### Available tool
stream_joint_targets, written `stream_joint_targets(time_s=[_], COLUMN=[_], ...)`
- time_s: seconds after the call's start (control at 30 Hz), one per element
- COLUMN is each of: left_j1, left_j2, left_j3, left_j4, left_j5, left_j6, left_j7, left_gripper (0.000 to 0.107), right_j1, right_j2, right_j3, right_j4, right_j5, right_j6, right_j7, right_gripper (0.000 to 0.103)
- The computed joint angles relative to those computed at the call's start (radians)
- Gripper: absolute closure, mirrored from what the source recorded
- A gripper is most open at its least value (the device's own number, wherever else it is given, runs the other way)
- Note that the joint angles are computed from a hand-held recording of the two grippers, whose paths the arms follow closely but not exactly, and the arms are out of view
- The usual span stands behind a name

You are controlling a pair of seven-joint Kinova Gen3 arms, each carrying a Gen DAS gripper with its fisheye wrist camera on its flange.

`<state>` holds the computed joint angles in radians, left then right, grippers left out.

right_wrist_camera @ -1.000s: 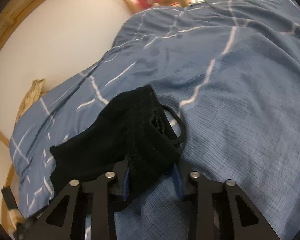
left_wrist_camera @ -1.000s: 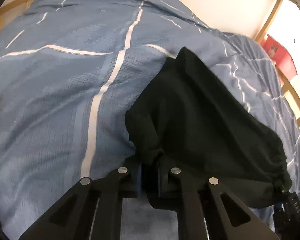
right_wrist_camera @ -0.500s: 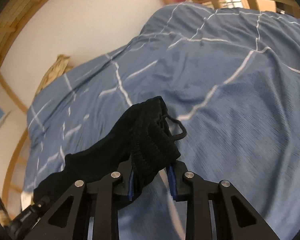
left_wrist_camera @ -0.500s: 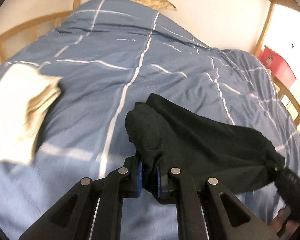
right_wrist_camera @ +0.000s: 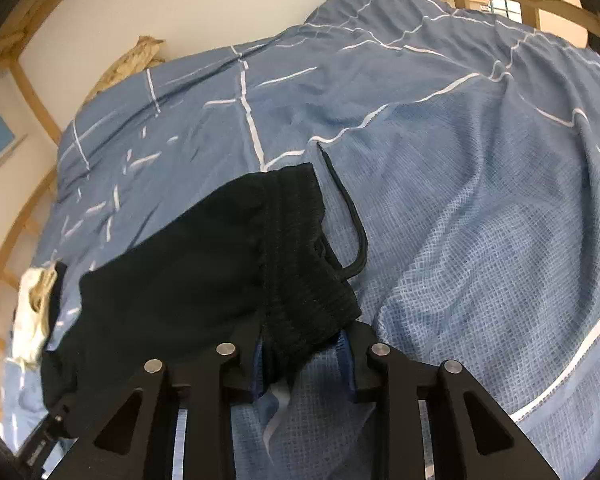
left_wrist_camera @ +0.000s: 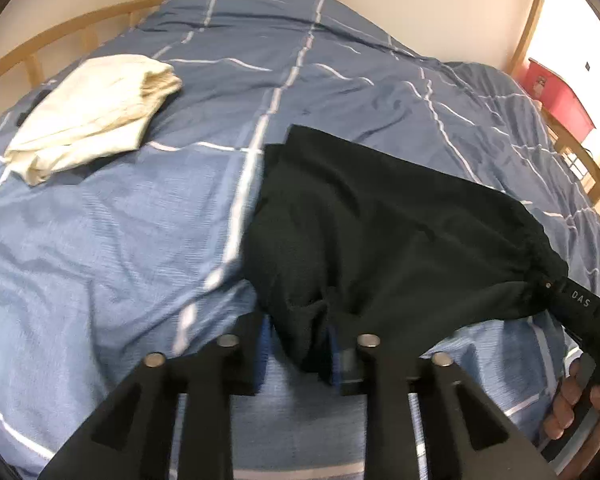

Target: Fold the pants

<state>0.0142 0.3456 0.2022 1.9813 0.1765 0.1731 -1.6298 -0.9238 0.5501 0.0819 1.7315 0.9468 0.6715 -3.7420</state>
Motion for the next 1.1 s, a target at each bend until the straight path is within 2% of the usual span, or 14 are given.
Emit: stream_joint_targets(time_s=[0.03, 0.1, 0.17, 0.23, 0.3, 0.4, 0.47, 0.57, 0.67, 0.77, 0.83, 0.87, 0.97, 1.1], left_j1=[0.018, 0.091, 0.134, 0.106, 0.023, -0.103, -0.177, -0.285, -0.346, -0.308, -0.272, -0.251, -0.191, -0.095], left_j2=[-0.015, -0.054, -0.094, -0.104, -0.09, -0.029, 0.031, 0.159, 0.294, 0.374, 0.42, 0.428, 0.441, 0.457], left_j3=[-0.024, -0.112, -0.175, -0.165, -0.089, 0.05, 0.143, 0.282, 0.376, 0.35, 0.309, 0.275, 0.174, 0.005], left_j4=[0.014, 0.039, 0.06, 0.039, -0.027, -0.165, -0.258, -0.397, -0.536, -0.672, -0.754, -0.774, -0.797, -0.831], left_j5=[0.007, 0.015, 0.042, 0.044, 0.066, 0.065, 0.054, 0.092, 0.061, 0.006, 0.02, 0.049, 0.129, 0.267], left_j6=[-0.017, -0.038, -0.06, -0.052, 0.011, 0.128, 0.197, 0.294, 0.384, 0.494, 0.573, 0.595, 0.603, 0.625], left_j7=[-0.008, -0.037, -0.112, -0.193, -0.275, -0.397, -0.478, -0.598, -0.618, -0.566, -0.568, -0.587, -0.653, -0.756], left_gripper=[0.067, 0.051, 0.051, 0.05, 0.049, 0.049, 0.049, 0.049, 0.055, 0.061, 0.07, 0.07, 0.072, 0.072], right_j1=[-0.003, -0.066, -0.159, -0.238, -0.254, -0.159, -0.066, 0.073, 0.16, 0.165, 0.201, 0.227, 0.287, 0.264], right_j2=[0.005, 0.016, 0.025, 0.037, 0.047, 0.047, 0.046, 0.067, 0.13, 0.185, 0.207, 0.22, 0.252, 0.278], right_j3=[-0.005, 0.039, 0.131, 0.218, 0.245, 0.152, 0.067, -0.034, -0.114, -0.112, -0.185, -0.231, -0.333, -0.293], right_j4=[-0.025, -0.063, -0.105, -0.146, -0.21, -0.305, -0.35, -0.424, -0.539, -0.609, -0.625, -0.638, -0.663, -0.696], right_j5=[-0.036, -0.09, -0.161, -0.207, -0.231, -0.188, -0.173, -0.222, -0.276, -0.295, -0.246, -0.22, -0.163, -0.178], right_j6=[0.041, 0.122, 0.203, 0.285, 0.366, 0.429, 0.41, 0.345, 0.366, 0.374, 0.383, 0.393, 0.416, 0.453], right_j7=[0.034, 0.071, 0.129, 0.191, 0.258, 0.377, 0.459, 0.581, 0.695, 0.732, 0.703, 0.697, 0.692, 0.697], right_gripper=[0.061, 0.045, 0.037, 0.033, 0.03, 0.03, 0.03, 0.03, 0.03, 0.03, 0.03, 0.03, 0.03, 0.03])
